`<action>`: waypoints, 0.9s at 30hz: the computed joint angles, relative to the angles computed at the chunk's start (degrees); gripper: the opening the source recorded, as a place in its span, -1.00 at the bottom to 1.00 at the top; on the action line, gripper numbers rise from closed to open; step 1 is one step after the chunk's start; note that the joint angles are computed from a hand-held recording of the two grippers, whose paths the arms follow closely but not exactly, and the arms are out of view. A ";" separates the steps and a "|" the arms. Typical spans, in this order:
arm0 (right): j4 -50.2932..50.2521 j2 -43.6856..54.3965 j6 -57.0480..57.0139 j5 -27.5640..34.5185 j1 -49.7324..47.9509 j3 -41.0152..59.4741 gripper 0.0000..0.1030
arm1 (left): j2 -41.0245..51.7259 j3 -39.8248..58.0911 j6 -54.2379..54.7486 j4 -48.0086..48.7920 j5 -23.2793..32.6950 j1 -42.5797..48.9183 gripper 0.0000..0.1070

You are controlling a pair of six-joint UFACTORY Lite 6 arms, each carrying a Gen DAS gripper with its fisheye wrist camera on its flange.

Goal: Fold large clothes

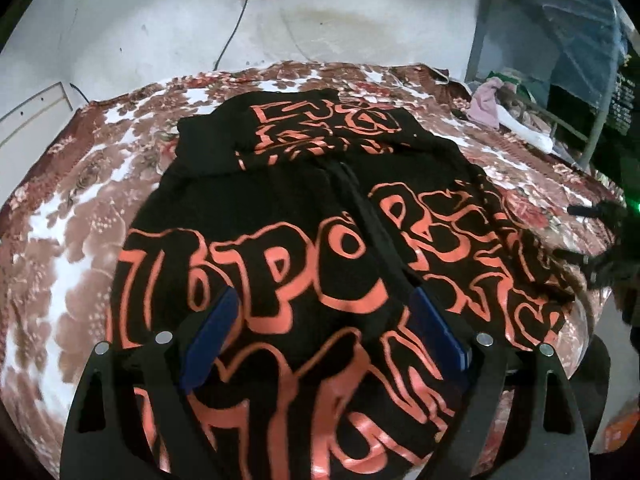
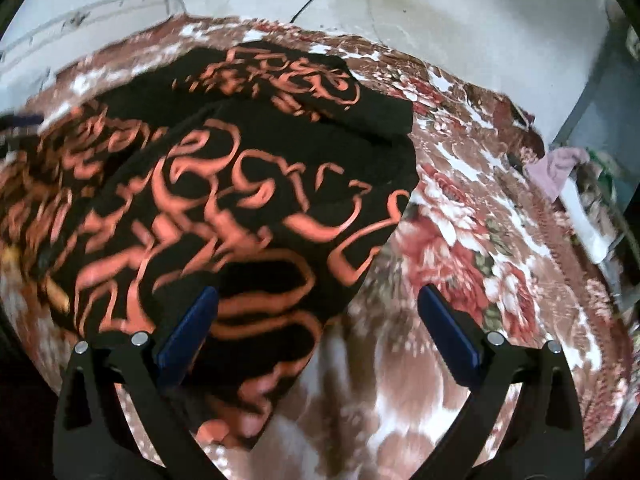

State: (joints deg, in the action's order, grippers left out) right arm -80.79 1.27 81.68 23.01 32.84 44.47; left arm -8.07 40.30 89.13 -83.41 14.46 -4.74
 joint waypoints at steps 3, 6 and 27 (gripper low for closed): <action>0.40 1.29 0.61 1.29 4.55 -0.42 0.90 | -0.39 -1.73 5.64 -8.07 0.70 -1.75 0.62; -0.01 4.38 1.31 2.50 7.00 1.43 0.90 | -1.65 -4.04 9.67 -14.09 1.14 -4.04 0.62; 2.26 -10.37 -1.29 -4.80 -3.11 -9.77 -0.67 | -7.97 -8.47 5.51 -12.58 0.00 -7.78 0.62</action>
